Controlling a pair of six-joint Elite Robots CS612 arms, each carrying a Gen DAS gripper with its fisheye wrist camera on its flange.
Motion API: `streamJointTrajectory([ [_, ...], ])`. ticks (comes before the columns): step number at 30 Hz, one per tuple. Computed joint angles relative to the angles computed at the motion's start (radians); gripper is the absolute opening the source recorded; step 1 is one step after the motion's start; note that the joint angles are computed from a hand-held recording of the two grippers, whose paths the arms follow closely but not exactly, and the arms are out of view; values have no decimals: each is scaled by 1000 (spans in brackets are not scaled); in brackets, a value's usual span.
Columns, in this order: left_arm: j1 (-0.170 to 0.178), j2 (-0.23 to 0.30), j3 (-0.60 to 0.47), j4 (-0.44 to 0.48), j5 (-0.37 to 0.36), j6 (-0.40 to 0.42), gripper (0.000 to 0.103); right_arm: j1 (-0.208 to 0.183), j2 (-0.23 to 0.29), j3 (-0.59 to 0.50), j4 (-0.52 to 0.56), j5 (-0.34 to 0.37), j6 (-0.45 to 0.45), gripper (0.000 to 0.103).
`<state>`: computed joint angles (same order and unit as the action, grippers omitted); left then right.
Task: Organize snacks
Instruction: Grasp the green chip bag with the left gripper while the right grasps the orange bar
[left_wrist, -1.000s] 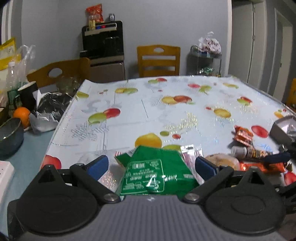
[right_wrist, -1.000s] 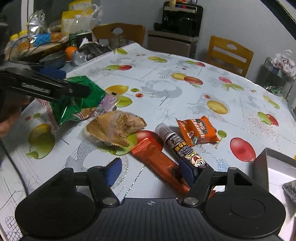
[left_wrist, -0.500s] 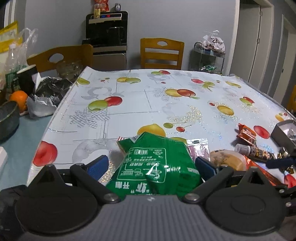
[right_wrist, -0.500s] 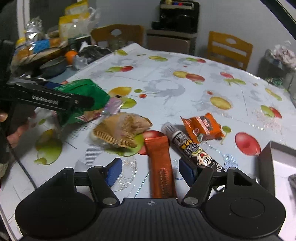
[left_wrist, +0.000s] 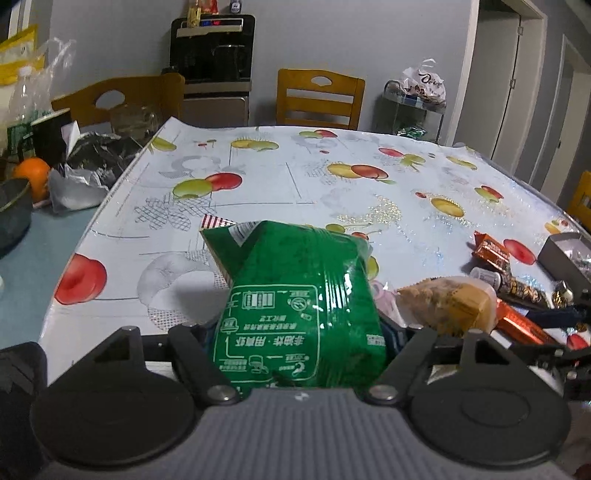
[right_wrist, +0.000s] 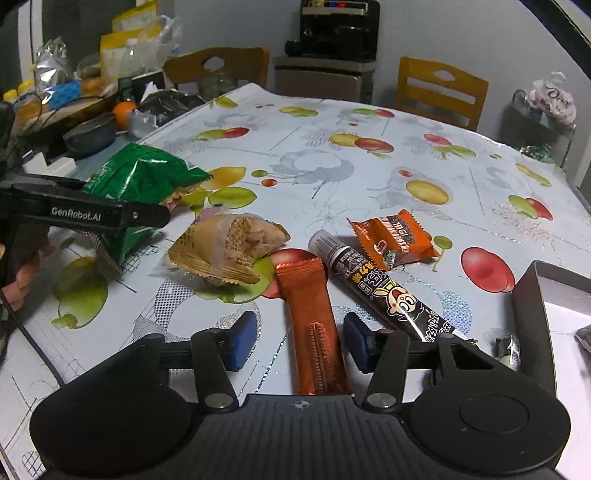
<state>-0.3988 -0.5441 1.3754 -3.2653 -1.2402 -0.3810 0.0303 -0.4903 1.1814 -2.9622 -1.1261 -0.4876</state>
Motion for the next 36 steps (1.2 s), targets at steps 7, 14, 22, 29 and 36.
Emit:
streamJointTrajectory([
  [7, -4, -11, 22, -32, 16, -5, 72, 2, -2, 17, -43, -4, -1, 23],
  [14, -14, -30, 52, -89, 36, 19, 72, -1, -5, 25, -71, 2, 33, 23],
  [22, -31, -56, 96, -153, 45, 26, 72, -15, -30, 73, -137, 47, 44, 23],
  [29, -42, -80, 129, -142, 28, -28, 72, -35, -59, 128, -191, 96, 57, 23],
  [36, -79, -95, 117, -150, 92, 65, 72, -55, -79, 163, -256, 137, 76, 23],
])
